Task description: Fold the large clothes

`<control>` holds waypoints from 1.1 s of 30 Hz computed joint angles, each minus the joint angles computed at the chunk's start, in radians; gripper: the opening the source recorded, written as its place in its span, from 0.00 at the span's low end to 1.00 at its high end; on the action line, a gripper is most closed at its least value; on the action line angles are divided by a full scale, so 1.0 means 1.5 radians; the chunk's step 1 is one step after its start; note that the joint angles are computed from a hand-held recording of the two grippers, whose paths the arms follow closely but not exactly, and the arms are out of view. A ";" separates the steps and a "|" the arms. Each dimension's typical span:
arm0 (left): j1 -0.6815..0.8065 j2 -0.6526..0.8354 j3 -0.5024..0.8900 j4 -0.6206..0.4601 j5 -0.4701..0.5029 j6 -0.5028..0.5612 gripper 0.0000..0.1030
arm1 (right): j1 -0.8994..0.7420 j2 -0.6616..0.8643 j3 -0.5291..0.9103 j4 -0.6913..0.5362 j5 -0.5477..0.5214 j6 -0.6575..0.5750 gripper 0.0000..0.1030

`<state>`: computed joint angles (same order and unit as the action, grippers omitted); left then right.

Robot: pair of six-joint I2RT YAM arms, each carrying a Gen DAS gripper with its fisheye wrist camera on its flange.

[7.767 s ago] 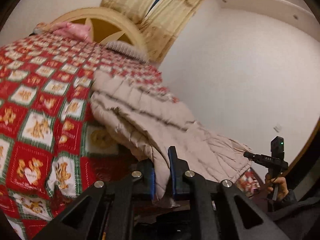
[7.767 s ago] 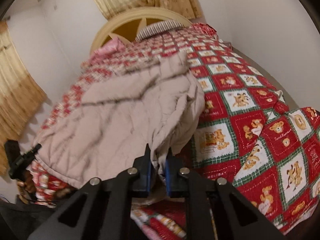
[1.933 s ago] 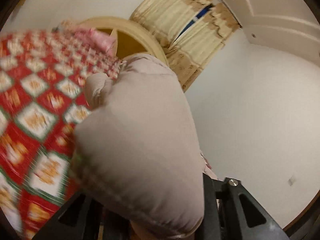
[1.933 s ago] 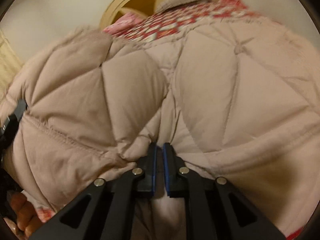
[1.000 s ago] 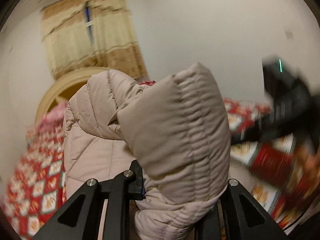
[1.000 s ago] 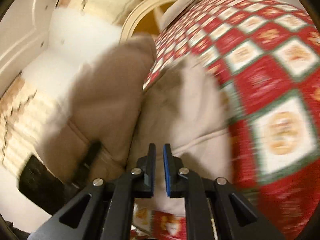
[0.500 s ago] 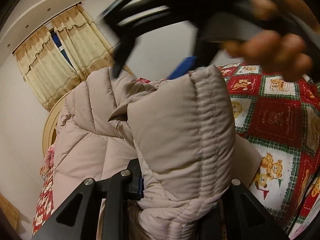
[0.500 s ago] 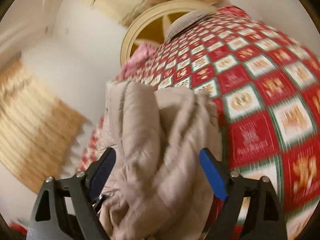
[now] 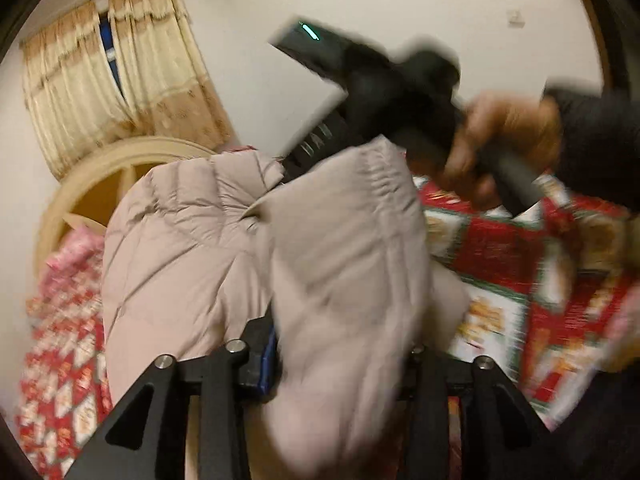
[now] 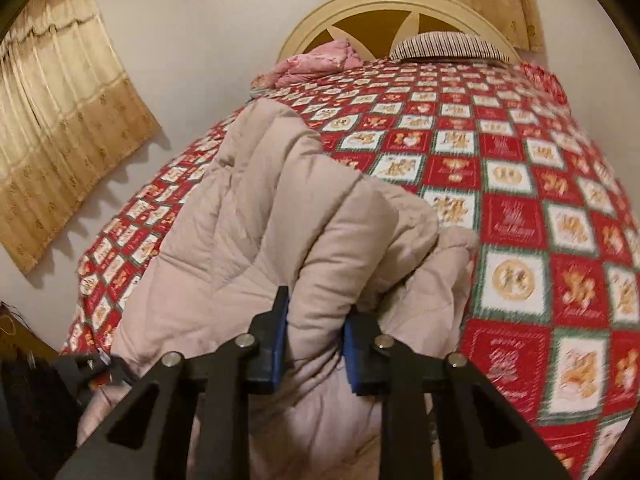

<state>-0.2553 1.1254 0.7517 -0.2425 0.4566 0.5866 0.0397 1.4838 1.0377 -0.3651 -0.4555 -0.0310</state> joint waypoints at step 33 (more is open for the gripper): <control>-0.048 0.509 0.535 -0.111 -0.283 -0.245 0.68 | -0.116 0.007 -0.288 0.437 -0.138 0.300 0.27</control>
